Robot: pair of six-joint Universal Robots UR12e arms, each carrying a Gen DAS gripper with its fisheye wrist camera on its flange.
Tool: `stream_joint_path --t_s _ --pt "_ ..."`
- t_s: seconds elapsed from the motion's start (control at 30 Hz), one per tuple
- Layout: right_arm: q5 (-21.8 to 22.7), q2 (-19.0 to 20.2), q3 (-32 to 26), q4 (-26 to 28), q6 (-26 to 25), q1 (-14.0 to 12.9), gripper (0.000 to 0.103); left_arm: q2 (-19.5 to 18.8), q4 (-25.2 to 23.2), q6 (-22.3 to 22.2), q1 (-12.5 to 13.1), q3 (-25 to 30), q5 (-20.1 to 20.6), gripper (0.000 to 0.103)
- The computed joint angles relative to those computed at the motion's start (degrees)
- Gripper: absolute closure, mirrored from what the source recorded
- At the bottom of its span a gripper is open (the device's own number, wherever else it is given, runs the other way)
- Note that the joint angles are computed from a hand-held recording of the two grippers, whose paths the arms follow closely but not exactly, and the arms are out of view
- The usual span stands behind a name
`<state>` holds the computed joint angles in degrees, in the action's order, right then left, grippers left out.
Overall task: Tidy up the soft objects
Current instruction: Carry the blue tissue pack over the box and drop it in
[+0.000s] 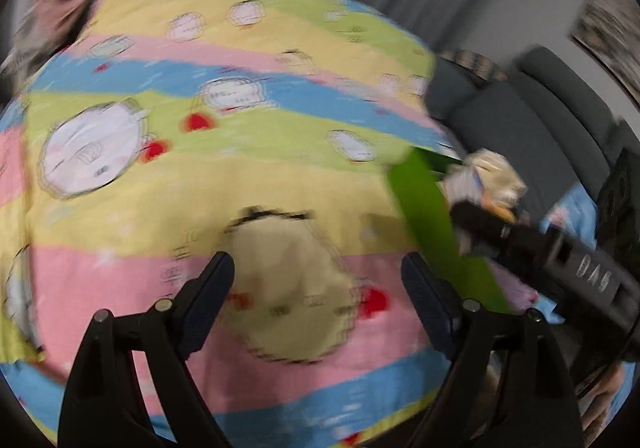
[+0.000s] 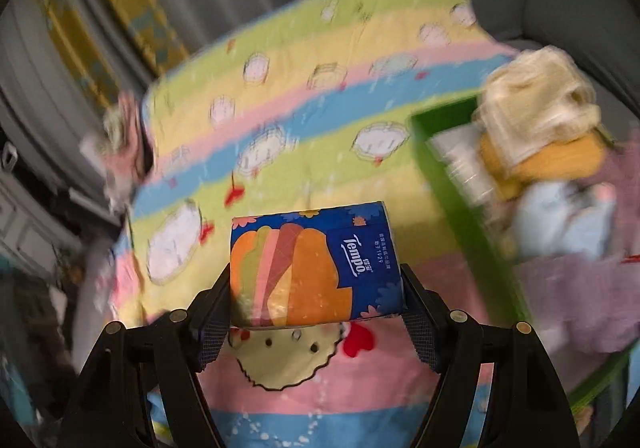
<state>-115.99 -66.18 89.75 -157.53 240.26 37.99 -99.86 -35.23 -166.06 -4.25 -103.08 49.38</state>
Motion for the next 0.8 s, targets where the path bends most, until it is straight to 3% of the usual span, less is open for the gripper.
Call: stream_joint_path --t_s 0.1,0.17,0.23,0.37,0.5,0.63,0.8 --pt "-8.64 -2.63 2.78 -0.25 3.80 1.27 0.026 0.56 2.63 2.30 -2.31 -0.24 -1.84 0.019" --pt "-14.22 -4.35 3.83 4.97 8.06 1.88 0.026 0.53 3.74 3.54 -3.74 -0.05 -4.32 0.019" --pt "-16.20 -5.77 5.02 8.92 12.22 1.79 0.026 0.24 4.05 4.62 -5.31 0.27 -6.71 0.019" --pt "-15.30 -8.25 8.32 11.50 17.68 0.55 0.026 -0.56 2.89 7.59 -8.26 1.30 -5.97 0.018" --pt "-15.23 -9.57 9.44 17.41 22.25 -0.42 0.025 -1.30 1.59 8.08 -10.93 2.14 -1.40 0.018" --pt "-13.30 -11.15 11.70 19.33 25.64 -1.52 0.011 -1.45 1.90 6.93 -11.84 2.09 0.71 0.016" --pt "-15.42 -12.20 13.16 19.39 27.04 -1.08 0.008 -1.06 3.33 6.10 -12.36 1.42 2.09 0.015"
